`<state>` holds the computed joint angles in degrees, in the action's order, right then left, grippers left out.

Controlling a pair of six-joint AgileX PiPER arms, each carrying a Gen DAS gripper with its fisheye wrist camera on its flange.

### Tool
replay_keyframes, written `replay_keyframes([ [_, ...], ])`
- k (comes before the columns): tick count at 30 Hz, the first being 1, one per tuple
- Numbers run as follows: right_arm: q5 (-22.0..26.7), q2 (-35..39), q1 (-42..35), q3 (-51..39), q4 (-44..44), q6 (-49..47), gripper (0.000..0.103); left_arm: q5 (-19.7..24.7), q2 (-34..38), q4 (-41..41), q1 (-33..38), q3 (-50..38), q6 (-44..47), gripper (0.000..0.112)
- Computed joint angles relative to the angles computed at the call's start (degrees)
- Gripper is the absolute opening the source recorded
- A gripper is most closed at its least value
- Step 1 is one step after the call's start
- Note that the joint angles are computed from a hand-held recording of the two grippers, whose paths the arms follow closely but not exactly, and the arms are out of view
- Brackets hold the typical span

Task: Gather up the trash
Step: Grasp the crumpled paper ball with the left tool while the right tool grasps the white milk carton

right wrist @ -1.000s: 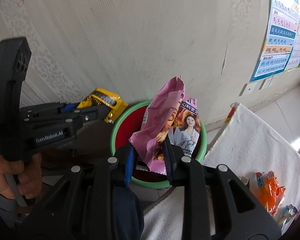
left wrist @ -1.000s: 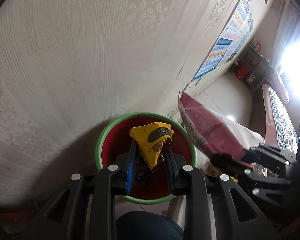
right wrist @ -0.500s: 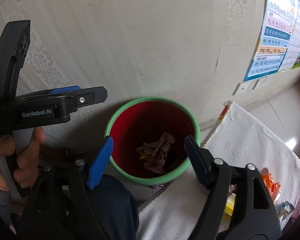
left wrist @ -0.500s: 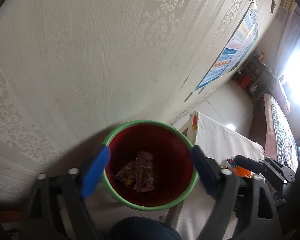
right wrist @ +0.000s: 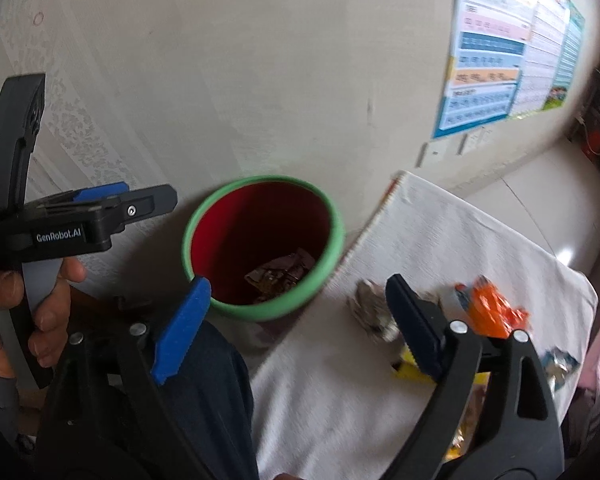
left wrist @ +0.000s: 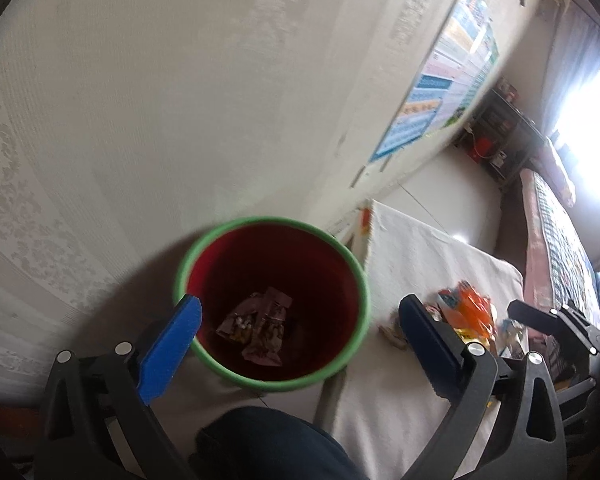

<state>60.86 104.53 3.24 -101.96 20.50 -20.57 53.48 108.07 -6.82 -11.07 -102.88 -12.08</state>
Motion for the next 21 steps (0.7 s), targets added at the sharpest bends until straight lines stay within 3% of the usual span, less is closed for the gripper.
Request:
replay_keyframes([
  [11, -2.4, -8.3, -10.4, 12.0, 2.6, -5.0, 0.09, -0.2, -1.0, 2.0, -8.4, 2.2, -3.3, 0.095],
  [21, -2.3, -11.4, -23.3, 18.9, 6.3, -11.3, 0.09, 1.0, 2.6, 2.1, -16.9, -0.4, -5.7, 0.095],
])
